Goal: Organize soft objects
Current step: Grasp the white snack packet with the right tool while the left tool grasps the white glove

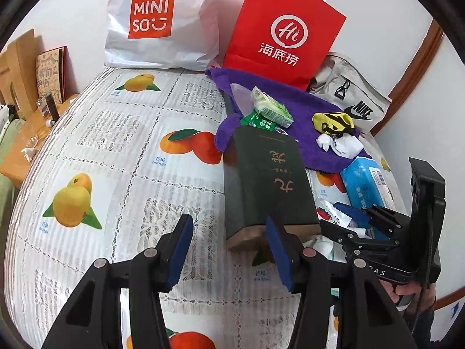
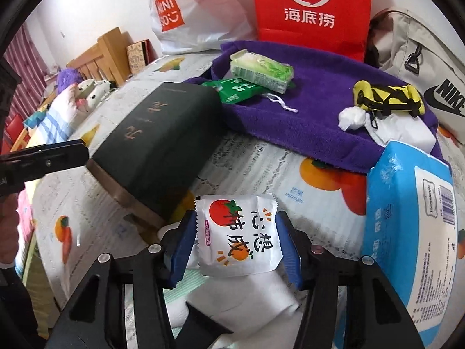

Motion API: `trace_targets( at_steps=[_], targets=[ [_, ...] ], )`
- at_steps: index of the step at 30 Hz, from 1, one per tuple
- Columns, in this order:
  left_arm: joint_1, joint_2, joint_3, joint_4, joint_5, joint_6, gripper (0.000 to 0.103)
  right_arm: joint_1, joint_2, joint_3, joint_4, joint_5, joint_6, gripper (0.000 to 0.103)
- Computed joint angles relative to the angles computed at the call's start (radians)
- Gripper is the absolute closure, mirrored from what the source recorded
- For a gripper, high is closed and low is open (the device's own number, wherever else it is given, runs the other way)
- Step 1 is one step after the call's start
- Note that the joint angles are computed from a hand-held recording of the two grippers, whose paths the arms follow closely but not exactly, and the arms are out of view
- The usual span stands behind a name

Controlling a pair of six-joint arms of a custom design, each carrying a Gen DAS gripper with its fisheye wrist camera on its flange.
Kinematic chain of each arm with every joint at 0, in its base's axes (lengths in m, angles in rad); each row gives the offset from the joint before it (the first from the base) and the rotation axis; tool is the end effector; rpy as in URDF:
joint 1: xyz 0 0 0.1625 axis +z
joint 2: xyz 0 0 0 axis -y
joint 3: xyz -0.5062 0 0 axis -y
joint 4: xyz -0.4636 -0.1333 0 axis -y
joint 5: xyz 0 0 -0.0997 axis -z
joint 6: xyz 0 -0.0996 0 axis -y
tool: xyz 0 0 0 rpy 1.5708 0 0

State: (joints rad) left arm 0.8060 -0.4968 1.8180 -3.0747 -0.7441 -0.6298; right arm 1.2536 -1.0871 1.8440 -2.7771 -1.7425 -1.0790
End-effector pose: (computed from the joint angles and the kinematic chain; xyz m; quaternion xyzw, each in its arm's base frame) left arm -0.3147 -0.6263 -0.0937 0.0249 0.9124 -0.3209 0.2530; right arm -0.1094 -0.7060 0.2472 0.3433 -0.9088 0.1163 0.2067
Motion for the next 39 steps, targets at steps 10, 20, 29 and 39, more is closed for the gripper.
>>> trace_targets(
  at_steps=[10,20,29,39],
  targets=[
    [-0.035,-0.002,0.022,0.014,0.014,-0.026,0.053,-0.010,-0.081,0.059,-0.012,0.078,-0.005,0.055],
    [-0.063,0.055,-0.006,-0.019,-0.059,0.030,0.053,-0.078,-0.198,0.125,-0.024,0.158,0.012,0.055],
    [-0.094,0.145,-0.083,-0.032,-0.143,0.106,0.053,-0.166,-0.285,0.179,-0.039,0.188,-0.002,0.055],
    [-0.106,0.192,-0.124,-0.031,-0.192,0.150,0.062,-0.237,-0.310,0.174,-0.058,0.206,0.038,0.055]
  ],
)
